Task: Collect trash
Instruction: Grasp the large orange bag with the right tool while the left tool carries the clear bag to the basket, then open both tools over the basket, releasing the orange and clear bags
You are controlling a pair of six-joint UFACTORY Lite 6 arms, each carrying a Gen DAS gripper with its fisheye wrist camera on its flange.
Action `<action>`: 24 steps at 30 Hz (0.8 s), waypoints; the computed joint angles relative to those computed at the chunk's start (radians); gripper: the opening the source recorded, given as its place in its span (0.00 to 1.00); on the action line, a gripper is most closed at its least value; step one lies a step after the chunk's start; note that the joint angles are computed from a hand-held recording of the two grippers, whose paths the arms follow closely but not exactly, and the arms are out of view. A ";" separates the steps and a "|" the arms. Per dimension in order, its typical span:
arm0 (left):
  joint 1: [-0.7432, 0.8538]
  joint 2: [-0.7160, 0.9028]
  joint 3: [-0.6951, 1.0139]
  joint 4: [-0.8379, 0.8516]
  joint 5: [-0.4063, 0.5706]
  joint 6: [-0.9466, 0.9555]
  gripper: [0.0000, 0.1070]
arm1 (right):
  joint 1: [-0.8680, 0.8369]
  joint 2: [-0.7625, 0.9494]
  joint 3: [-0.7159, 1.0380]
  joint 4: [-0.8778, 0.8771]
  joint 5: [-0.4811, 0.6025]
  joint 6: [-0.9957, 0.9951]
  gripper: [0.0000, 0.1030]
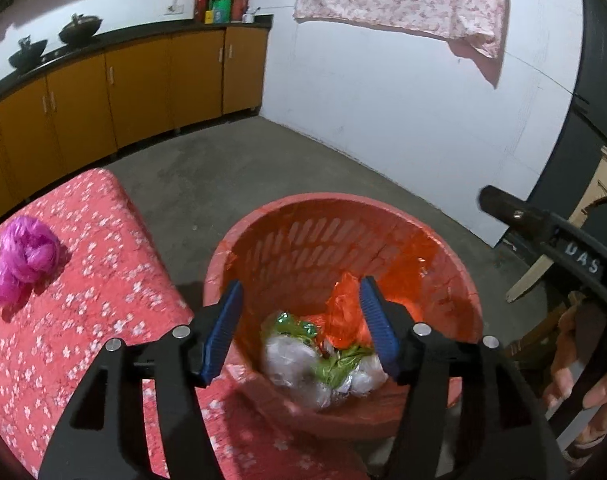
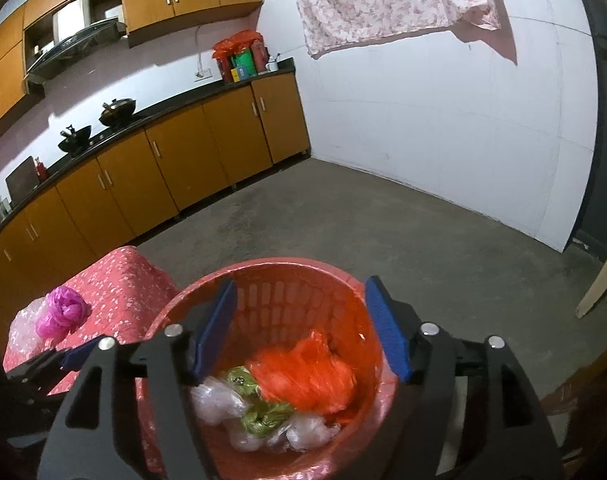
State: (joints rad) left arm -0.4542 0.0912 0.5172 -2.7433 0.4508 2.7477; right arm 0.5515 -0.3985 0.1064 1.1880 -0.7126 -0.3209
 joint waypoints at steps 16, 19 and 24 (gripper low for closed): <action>0.733 -0.303 -0.213 0.149 0.060 0.087 0.85 | 0.269 0.309 0.240 0.107 -0.171 -0.028 0.91; 0.896 -0.174 -0.101 0.122 0.079 0.162 0.85 | 0.309 0.439 0.372 0.092 -0.161 -0.032 0.91; 0.988 0.107 0.178 0.095 0.032 0.185 0.85 | 0.355 0.644 0.607 0.079 -0.134 -0.083 0.91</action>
